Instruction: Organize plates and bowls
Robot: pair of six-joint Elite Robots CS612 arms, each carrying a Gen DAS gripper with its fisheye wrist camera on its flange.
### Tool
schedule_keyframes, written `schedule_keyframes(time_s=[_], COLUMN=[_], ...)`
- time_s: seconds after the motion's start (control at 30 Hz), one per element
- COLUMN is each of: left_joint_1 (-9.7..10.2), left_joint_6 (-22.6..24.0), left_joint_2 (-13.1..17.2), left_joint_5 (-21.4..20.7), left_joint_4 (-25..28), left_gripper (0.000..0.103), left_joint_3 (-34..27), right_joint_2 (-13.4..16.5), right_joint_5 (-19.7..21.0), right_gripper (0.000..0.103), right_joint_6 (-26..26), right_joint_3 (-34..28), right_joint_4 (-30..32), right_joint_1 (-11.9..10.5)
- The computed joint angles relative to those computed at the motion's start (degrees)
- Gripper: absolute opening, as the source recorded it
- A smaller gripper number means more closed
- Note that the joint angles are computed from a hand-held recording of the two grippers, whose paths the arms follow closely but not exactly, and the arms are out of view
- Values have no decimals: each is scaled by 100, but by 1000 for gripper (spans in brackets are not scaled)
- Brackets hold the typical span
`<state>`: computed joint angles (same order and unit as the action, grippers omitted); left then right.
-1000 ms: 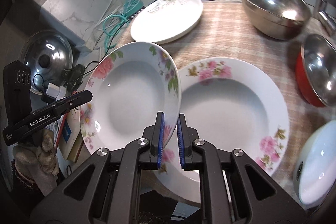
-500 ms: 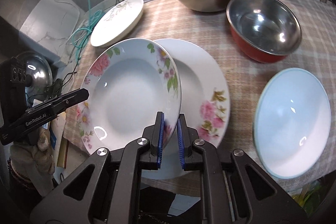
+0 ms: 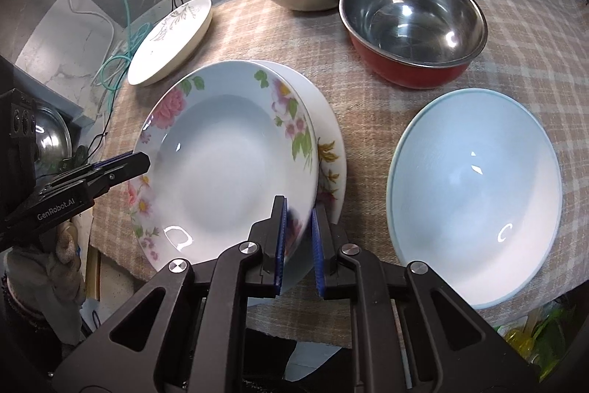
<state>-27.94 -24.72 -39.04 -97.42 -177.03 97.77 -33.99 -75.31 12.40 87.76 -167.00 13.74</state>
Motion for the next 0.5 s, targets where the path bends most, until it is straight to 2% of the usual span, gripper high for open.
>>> schedule_keyframes(time_s=[0.5], left_joint_1=[-47], left_joint_6=[114], left_joint_2=[13], left_joint_5=[212], left_joint_4=[199], left_gripper=[23], left_joint_3=[-46], right_joint_2=[7], right_joint_5=[-527], right_gripper=[18], right_joint_6=[-484], right_joint_3=[-89], right_joint_4=[112], right_joint_1=[146])
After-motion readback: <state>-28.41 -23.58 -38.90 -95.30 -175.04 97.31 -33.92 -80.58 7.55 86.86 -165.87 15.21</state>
